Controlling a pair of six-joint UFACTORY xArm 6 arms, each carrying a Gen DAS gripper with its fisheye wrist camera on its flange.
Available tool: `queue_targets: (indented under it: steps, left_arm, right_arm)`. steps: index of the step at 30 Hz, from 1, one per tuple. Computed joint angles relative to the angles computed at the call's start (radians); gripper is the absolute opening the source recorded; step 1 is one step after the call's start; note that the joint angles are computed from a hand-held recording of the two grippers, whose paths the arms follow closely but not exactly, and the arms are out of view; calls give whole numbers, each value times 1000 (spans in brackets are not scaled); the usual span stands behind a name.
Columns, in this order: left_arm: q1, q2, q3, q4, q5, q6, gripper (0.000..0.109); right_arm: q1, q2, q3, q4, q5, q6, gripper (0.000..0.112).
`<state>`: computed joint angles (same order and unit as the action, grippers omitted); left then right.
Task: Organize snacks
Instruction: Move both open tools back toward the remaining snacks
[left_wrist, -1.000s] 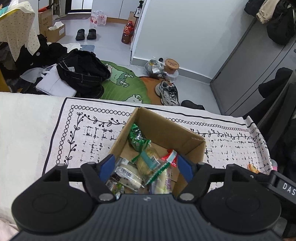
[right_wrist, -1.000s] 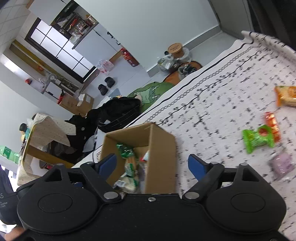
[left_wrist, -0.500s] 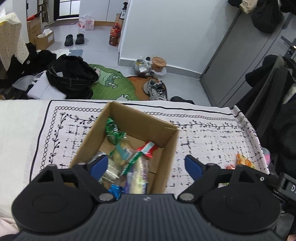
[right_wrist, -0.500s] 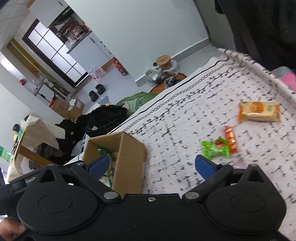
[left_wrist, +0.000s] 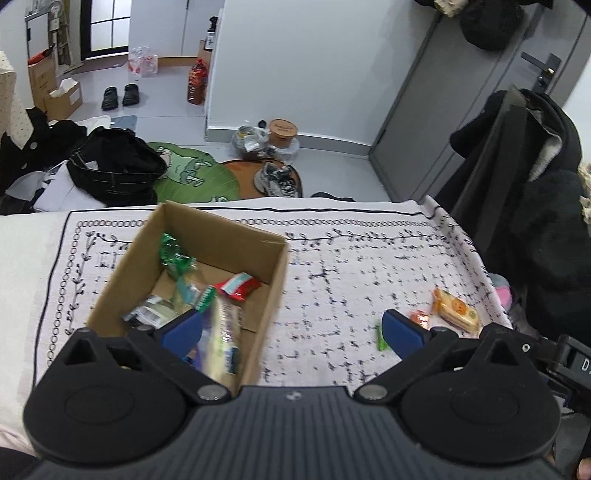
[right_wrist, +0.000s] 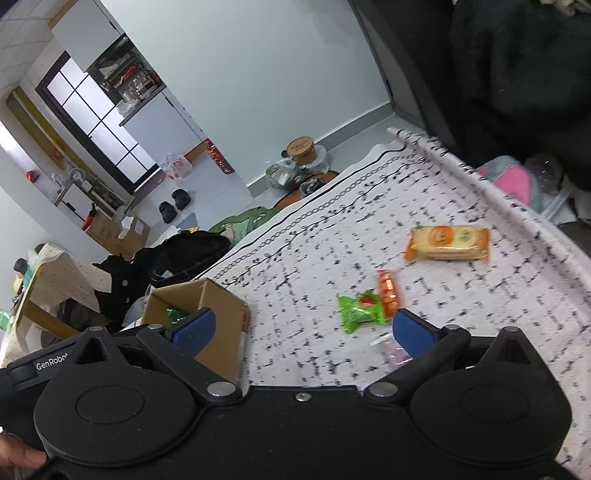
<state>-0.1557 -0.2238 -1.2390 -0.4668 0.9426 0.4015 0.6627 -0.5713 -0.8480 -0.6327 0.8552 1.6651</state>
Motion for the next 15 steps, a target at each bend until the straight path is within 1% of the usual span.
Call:
queue_targets:
  steps: [4, 8, 12, 15]
  left_arm:
    - [-22, -27, 24, -6, 2, -2, 103]
    - [-45, -50, 40, -13, 11, -4, 103]
    - [-67, -70, 57, -35, 14, -6, 103]
    - [-90, -85, 68, -22, 15, -34, 103]
  right_arm:
    - [7, -54, 31, 17, 44, -9, 103]
    - [23, -96, 46, 18, 110, -14, 103]
    - [15, -143, 79, 47, 130, -30, 103]
    - [12, -172, 98, 53, 155, -14, 103]
